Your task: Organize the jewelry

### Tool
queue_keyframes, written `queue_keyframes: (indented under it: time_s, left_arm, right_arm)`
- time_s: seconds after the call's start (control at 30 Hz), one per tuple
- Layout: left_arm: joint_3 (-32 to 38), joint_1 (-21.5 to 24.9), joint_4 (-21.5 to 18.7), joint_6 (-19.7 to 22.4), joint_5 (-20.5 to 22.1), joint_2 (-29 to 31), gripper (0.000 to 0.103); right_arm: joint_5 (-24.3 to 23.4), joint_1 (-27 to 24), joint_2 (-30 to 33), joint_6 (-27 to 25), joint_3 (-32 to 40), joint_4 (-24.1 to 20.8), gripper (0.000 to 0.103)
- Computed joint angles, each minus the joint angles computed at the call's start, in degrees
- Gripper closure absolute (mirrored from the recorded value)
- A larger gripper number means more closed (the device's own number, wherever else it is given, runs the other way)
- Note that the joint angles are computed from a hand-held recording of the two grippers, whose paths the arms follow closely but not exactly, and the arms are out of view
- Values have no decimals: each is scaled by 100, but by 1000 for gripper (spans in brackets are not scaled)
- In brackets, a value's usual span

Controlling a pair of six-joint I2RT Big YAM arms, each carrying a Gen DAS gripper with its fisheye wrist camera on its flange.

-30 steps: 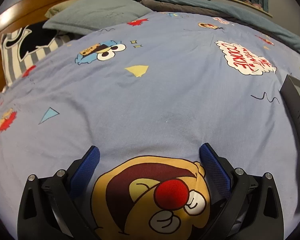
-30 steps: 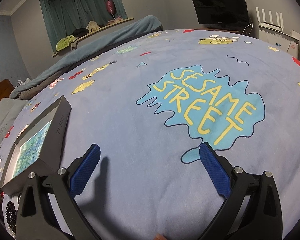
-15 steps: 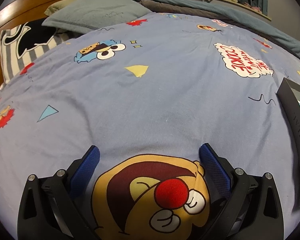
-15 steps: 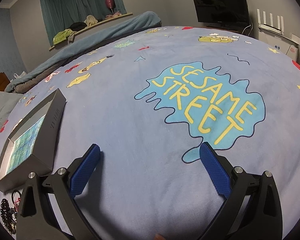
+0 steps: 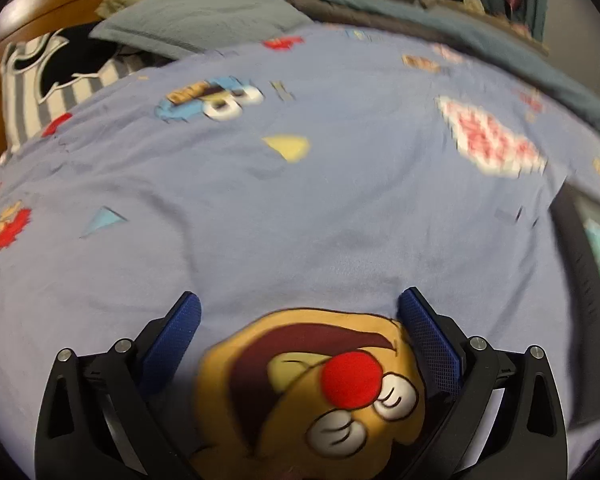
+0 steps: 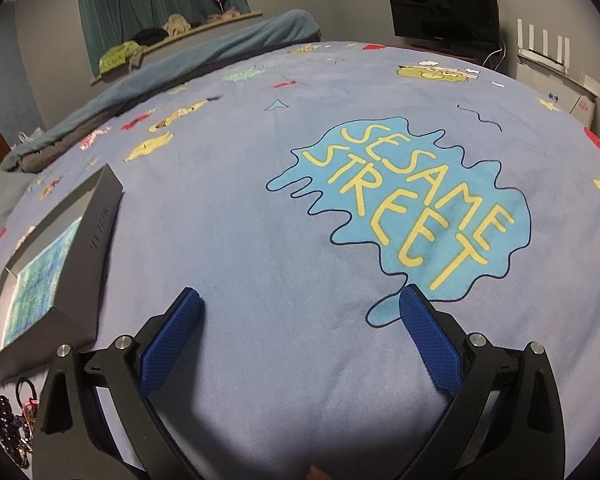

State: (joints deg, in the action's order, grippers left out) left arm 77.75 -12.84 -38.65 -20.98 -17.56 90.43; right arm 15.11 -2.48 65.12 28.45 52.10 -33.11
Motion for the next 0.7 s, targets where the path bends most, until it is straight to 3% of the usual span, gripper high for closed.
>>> queue_keyframes:
  time_s: [0.1, 0.2, 0.27, 0.3, 0.37, 0.43, 0.5, 0.57, 0.63, 0.7]
  left_arm:
    - [-400, 193, 434, -242, -164, -661, 4]
    - [-687, 576, 615, -771, 497, -1258, 4]
    - [-988, 910, 837, -1532, 1108, -1713, 4]
    - [-1074, 1002, 876, -1798, 1206, -1862, 4]
    - [-1008, 1058, 674, -1933, 1281, -1952, 4]
    - [-776, 995, 310, -1771, 1243, -1955, 4]
    - [-403, 760, -127, -1440, 898, -1896, 4]
    - [-191, 554, -191, -995, 725, -1936, 4]
    - [174, 147, -266, -211, 141, -1948, 4]
    - [670, -403, -256, 988, -793, -1903, 4]
  right_arm:
    - [-359, -23, -249, -156, -11, -24, 5]
    - [-823, -18, -785, 146, -134, 53, 5]
    - [-904, 104, -1056, 147, -171, 181, 5]
    - [-878, 199, -1153, 82, -158, 221, 5]
    - [-755, 400, -1276, -65, -91, 239, 5]
    - [-605, 624, -1394, -252, -1, 283, 5]
    - [-470, 840, -1479, -470, 143, 247, 5]
    - [-445, 941, -1589, -648, 226, 246, 5]
    - [-325, 1063, -1701, -867, 310, 251, 5]
    - [-332, 1117, -1749, -1057, 446, 187, 5]
